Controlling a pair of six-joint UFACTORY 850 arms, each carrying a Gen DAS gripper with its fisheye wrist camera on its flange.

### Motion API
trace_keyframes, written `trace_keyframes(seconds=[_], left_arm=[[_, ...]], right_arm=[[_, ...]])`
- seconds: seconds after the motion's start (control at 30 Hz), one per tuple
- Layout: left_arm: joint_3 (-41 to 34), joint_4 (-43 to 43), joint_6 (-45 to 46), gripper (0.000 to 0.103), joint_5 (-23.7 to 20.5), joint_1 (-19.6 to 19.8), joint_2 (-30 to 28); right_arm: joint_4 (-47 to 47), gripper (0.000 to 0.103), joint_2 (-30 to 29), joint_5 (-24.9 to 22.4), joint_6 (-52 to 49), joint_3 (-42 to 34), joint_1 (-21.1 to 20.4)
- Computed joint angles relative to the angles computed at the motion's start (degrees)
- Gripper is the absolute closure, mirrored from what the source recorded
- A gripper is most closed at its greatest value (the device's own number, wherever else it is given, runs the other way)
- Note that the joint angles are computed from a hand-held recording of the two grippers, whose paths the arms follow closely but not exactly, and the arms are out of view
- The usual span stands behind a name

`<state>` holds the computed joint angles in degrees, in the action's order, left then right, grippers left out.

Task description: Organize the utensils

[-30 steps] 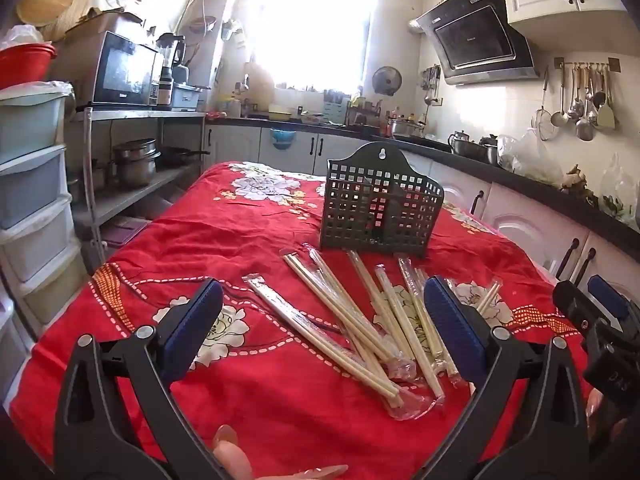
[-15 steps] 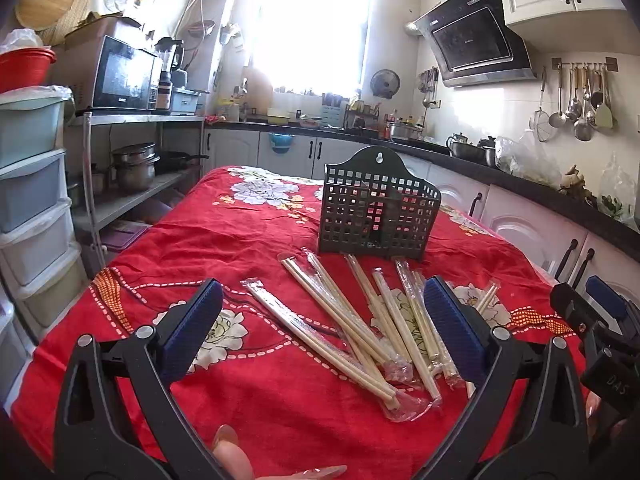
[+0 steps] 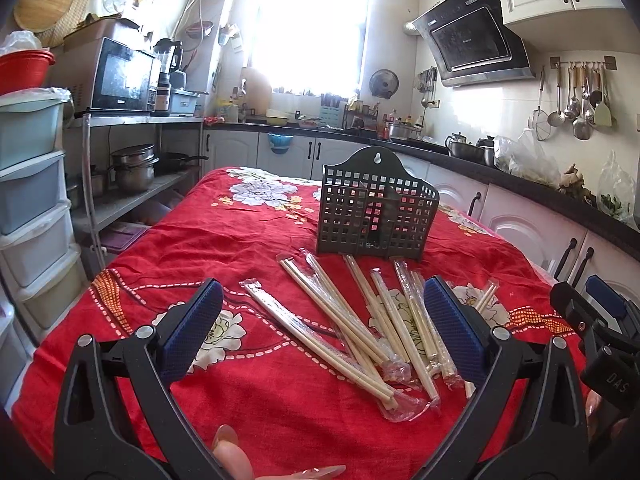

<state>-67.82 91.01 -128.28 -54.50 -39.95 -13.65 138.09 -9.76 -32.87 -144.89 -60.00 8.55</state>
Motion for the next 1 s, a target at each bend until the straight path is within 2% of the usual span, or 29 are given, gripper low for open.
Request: trace_keyframes(seconds=[1.0], left_arm=[[-0.18, 0.0, -0.38, 0.01, 0.63, 0.27, -0.2]], right_arm=[[-0.84, 0.006, -0.15, 0.58, 0.86, -0.25, -0.21]])
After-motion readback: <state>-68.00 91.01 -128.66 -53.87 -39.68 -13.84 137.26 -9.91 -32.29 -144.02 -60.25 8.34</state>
